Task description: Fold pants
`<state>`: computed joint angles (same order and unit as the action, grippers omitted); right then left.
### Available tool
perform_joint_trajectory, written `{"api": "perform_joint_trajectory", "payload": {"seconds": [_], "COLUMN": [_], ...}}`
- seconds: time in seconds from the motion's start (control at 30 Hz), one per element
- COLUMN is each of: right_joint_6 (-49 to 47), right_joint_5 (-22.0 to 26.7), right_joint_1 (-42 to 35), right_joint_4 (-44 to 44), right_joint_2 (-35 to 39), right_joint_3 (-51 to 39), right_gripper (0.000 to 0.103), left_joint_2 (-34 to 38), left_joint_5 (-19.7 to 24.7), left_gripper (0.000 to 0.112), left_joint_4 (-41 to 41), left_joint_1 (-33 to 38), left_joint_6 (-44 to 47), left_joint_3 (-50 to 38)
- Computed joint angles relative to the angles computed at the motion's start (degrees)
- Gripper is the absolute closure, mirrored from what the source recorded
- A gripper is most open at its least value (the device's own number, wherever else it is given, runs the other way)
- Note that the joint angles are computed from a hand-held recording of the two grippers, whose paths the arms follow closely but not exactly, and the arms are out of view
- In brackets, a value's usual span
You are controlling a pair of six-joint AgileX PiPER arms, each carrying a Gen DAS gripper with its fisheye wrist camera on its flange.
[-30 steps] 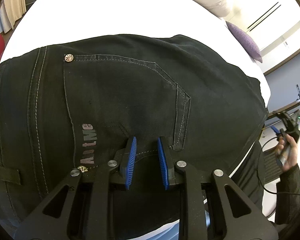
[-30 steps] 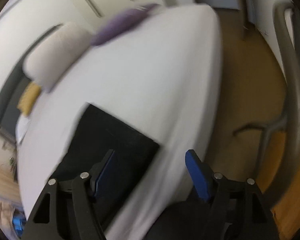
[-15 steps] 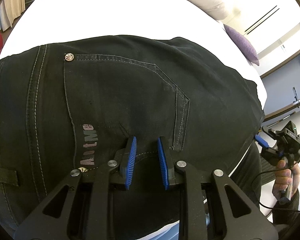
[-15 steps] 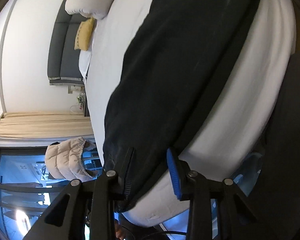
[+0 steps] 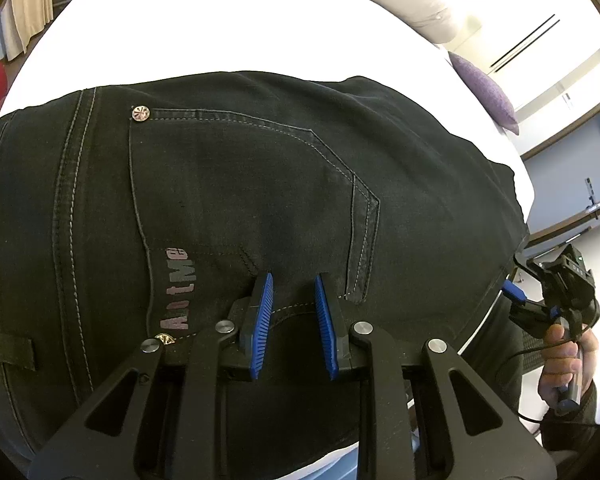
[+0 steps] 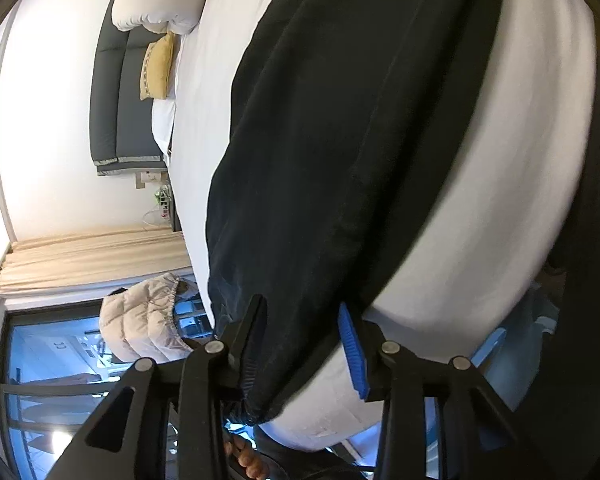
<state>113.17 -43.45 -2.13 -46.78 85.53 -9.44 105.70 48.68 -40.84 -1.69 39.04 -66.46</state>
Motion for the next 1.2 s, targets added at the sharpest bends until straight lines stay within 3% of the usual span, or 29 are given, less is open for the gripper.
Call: {"api": "perform_joint_trajectory", "payload": {"seconds": [0.13, 0.2, 0.27, 0.5, 0.67, 0.73, 0.77, 0.8, 0.87, 0.93, 0.97, 1.03, 1.07, 1.1, 1.13, 1.17, 1.2], "right_joint_6": [-3.51, -3.25, -2.67, 0.04, -3.42, -5.10, -5.45, -5.08, -5.57, -6.66, -6.34, -6.24, -5.62, -5.10, -4.81, -4.20, -1.93], "right_joint_5": [-0.53, 2.67, 7.19, 15.05, 12.17, 8.84, 6.22, 4.04, 2.36, 6.98, 6.70, 3.07, 2.85, 3.67, 4.67, 6.30, 9.17], "right_joint_1": [1.55, 2.80, 4.70, 8.40, 7.00, 5.87, 4.66, 4.08, 6.60, 11.79, 12.95, 14.45, 15.53, 16.24, 16.96, 17.65, 18.09], "right_joint_4": [2.69, 0.96, 0.35, -2.22, 0.41, 1.66, 1.76, 1.69, 5.28, 8.15, 7.31, 7.46, 6.28, 5.15, 4.20, 2.83, 0.28], "right_joint_2": [1.60, 1.33, 0.13, -4.62, -1.79, -0.65, -0.15, -0.02, -1.24, -2.65, -1.05, 3.74, 6.39, 7.52, 8.52, 9.39, 9.63], "right_joint_3": [-1.34, -3.30, -4.37, -3.06, -2.56, -2.18, -1.62, -1.25, -1.30, -3.99, -5.56, -7.80, -10.06, -11.63, -13.23, -14.84, -16.27], "right_gripper": [0.064, 0.098, 0.099, 0.102, 0.103, 0.099, 0.088, 0.066, 0.036, 0.032, 0.032, 0.045, 0.056, 0.069, 0.076, 0.092, 0.095], "left_joint_2": [0.04, 0.02, 0.01, -0.23, -0.90, -1.81, -2.02, -2.11, -2.15, -2.32, -2.59, -3.18, -3.52, -3.82, -4.11, -4.16, -4.26], "left_joint_5": [-0.15, -0.23, -0.23, 0.36, 1.28, 0.99, 0.83, 0.90, 1.30, 1.72, 1.78, 1.68, 1.61, 1.61, 1.65, 1.87, 2.00], "left_gripper": [0.091, 0.091, 0.091, 0.091, 0.091, 0.091, 0.091, 0.091, 0.091, 0.091, 0.091, 0.091, 0.091, 0.091, 0.091, 0.091, 0.091], "left_joint_4": [-0.12, -0.19, -0.09, 0.04, 0.86, 1.67, 1.91, 1.87, 1.74, 2.43, 2.71, 2.96, 2.97, 2.75, 2.45, 2.07, 1.93], "left_joint_1": [-0.06, -0.05, -0.13, -0.32, -0.04, -0.28, -0.36, -0.34, -0.10, -0.19, -0.20, -0.21, -0.14, 0.11, 0.38, 0.71, 0.88], "left_joint_6": [0.22, 0.38, 0.36, 1.06, 0.41, 0.51, 0.72, 0.87, 1.08, 0.99, 1.19, 1.88, 2.37, 2.92, 3.33, 3.61, 3.89], "left_joint_3": [0.08, 0.20, 0.22, 0.14, -0.04, 0.37, 0.58, 0.65, 0.71, 0.61, 0.80, 1.43, 1.88, 2.35, 2.88, 3.09, 3.27]}}
